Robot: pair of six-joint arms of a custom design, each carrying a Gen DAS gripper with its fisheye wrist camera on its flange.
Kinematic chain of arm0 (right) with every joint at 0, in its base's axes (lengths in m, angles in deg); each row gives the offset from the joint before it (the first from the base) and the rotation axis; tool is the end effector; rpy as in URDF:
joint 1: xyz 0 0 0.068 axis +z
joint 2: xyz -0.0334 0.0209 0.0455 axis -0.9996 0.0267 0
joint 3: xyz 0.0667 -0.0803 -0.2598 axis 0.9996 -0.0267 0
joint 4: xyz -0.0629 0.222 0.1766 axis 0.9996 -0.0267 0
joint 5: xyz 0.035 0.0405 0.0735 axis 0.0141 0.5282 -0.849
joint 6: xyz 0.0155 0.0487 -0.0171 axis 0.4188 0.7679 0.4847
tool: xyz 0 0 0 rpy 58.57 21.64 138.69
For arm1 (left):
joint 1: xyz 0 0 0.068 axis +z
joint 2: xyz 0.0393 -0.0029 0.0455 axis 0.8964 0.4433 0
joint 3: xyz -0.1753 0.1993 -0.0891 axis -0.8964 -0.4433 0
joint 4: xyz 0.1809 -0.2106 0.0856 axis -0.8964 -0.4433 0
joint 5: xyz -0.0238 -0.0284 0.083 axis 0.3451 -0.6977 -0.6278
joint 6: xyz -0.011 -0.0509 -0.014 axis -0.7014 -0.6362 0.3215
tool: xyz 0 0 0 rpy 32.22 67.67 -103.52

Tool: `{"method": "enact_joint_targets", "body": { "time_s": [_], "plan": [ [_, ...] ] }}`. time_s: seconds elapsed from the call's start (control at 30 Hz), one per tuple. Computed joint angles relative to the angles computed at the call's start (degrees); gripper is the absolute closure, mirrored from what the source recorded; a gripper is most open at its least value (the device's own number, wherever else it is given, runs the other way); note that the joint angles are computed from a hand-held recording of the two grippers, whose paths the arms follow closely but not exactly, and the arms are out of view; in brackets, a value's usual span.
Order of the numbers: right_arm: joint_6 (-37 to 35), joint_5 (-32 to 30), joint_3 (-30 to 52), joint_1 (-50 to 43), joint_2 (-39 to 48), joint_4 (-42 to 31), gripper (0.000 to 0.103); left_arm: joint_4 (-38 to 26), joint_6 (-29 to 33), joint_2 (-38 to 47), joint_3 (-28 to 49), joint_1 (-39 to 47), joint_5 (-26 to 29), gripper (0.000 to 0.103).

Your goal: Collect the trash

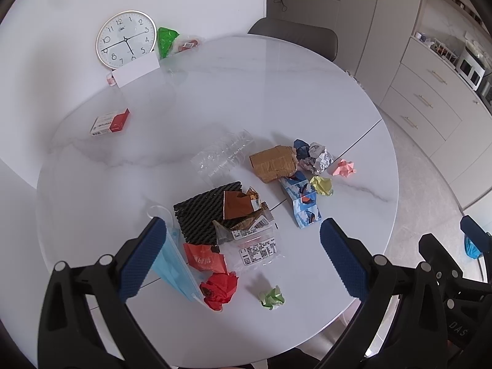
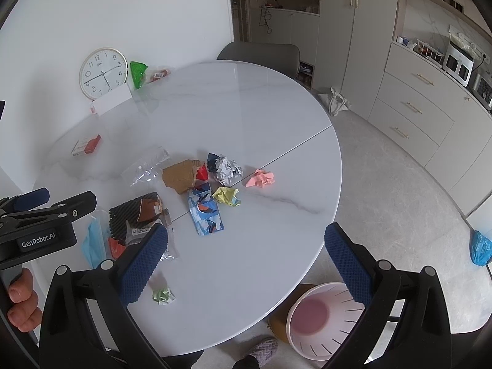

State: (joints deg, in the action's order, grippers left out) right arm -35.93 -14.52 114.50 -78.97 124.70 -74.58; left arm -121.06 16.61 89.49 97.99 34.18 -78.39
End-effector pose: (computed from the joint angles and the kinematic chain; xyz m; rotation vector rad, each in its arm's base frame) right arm 0.1637 0.0218 0.3737 0.1884 2.4707 -0.0112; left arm 0.2075 -0.1084 0.3980 0.1527 2.5950 -0.0093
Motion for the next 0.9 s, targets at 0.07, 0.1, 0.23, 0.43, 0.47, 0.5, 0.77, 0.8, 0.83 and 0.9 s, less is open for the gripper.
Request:
{"method": "enact_joint_targets", "body": {
  "time_s": [0.07, 0.1, 0.23, 0.43, 0.47, 0.5, 0.77, 0.8, 0.83, 0.9],
  "plan": [
    [-0.1, -0.1, 0.1, -0.2, 0.0, -0.1, 0.002, 0.0, 0.1, 0.0, 0.0, 0.0, 0.1, 0.007],
    [-0.1, 0.0, 0.2, -0.1, 0.0, -0.2, 0.002, 0.1, 0.0, 0.0, -0.1, -0.1, 0.0, 0.007],
    [-0.3, -0.1, 0.4, -0.3, 0.1, -0.3, 0.002, 0.0, -0.1, 0.2, 0.1, -0.2, 0.1, 0.007],
    [-0.4, -0.1, 0.4, -0.4, 0.0, -0.5, 0.002, 0.1, -0.1, 0.2, 0.1, -0.2, 0.1, 0.007],
    [-0.4, -0.1, 0.4, -0.4, 0.0, -0.5, 0.002, 0.0, -0.1, 0.3, 0.2, -0.2, 0.1, 0.007],
    [-0.6, -0.2, 0.5, -0.6, -0.1, -0.6, 0.002, 0.0, -0.1, 0.3, 0.2, -0.2, 0.1, 0.007],
    [-0.9, -0.3, 0.4, -0.9, -0.4, -0.9, 0.002, -0.1, -0.1, 0.4, 0.3, -0.2, 0.2, 0.007],
    [-1.0, -0.4, 0.2, -1.0, -0.5, -0.7, 0.002, -0.1, -0.1, 0.4, 0.3, -0.2, 0.2, 0.007],
    [-1.0, -0.4, 0.1, -1.0, -0.7, -0.8, 0.002, -0.1, -0.1, 0.4, 0.4, -0.2, 0.2, 0.007],
    [-0.9, -0.2, -0.1, -0.7, -0.7, -0.7, 0.002, -0.2, -0.1, 0.4, 0.3, -0.4, 0.1, 0.007]
  ]
}}
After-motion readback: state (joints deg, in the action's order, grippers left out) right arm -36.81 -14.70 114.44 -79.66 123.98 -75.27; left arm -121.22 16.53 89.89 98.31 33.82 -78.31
